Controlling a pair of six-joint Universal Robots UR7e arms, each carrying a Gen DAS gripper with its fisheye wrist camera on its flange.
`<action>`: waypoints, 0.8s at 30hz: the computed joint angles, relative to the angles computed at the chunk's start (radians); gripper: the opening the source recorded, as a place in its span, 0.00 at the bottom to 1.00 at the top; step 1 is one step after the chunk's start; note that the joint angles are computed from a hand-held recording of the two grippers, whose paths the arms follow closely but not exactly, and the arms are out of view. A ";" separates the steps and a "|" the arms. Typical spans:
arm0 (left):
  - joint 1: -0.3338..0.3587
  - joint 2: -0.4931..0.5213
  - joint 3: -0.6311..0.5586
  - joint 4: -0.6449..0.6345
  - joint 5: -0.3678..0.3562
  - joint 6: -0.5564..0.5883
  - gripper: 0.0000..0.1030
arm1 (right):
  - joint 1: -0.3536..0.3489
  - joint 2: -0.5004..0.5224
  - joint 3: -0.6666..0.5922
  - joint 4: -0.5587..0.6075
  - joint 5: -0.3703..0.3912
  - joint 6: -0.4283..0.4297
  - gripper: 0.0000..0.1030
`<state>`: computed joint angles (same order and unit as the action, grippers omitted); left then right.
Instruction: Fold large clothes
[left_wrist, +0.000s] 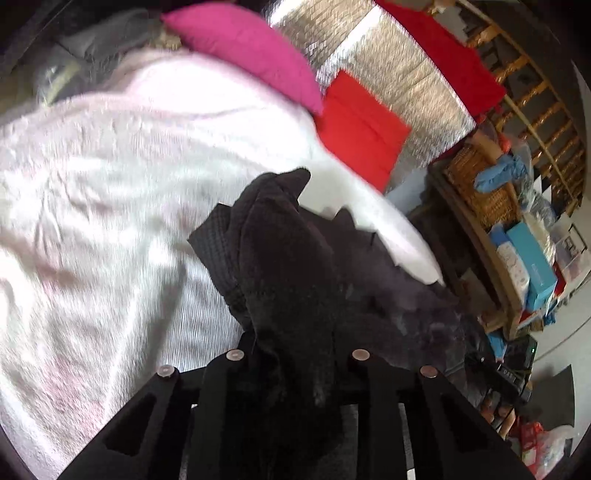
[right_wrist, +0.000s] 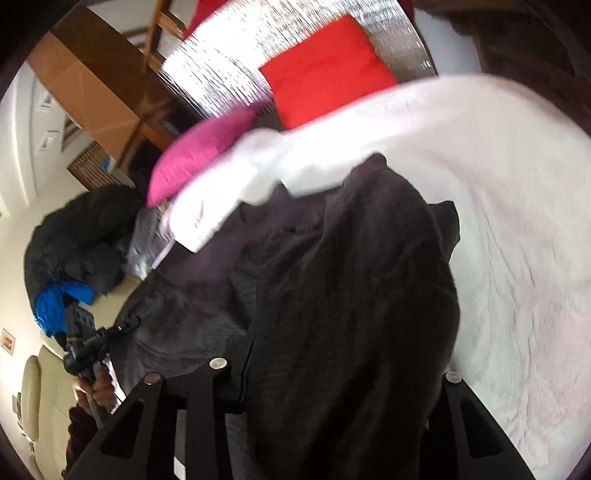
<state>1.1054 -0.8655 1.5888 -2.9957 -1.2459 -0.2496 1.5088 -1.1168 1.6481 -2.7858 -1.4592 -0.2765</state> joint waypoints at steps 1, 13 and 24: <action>-0.002 -0.001 0.002 -0.023 0.010 -0.004 0.22 | 0.006 0.008 -0.005 -0.017 0.003 0.004 0.40; -0.056 0.023 -0.020 0.153 0.325 -0.080 0.63 | 0.000 0.048 -0.053 0.076 -0.115 0.119 0.61; -0.330 -0.073 0.276 -0.196 0.870 0.046 0.86 | 0.068 -0.171 0.274 -0.358 -0.298 0.064 0.76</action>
<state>0.7750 -0.9381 1.8649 -3.1915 -0.3763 -0.2034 1.5772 -1.2880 1.9222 -3.1443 -1.7576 -0.2123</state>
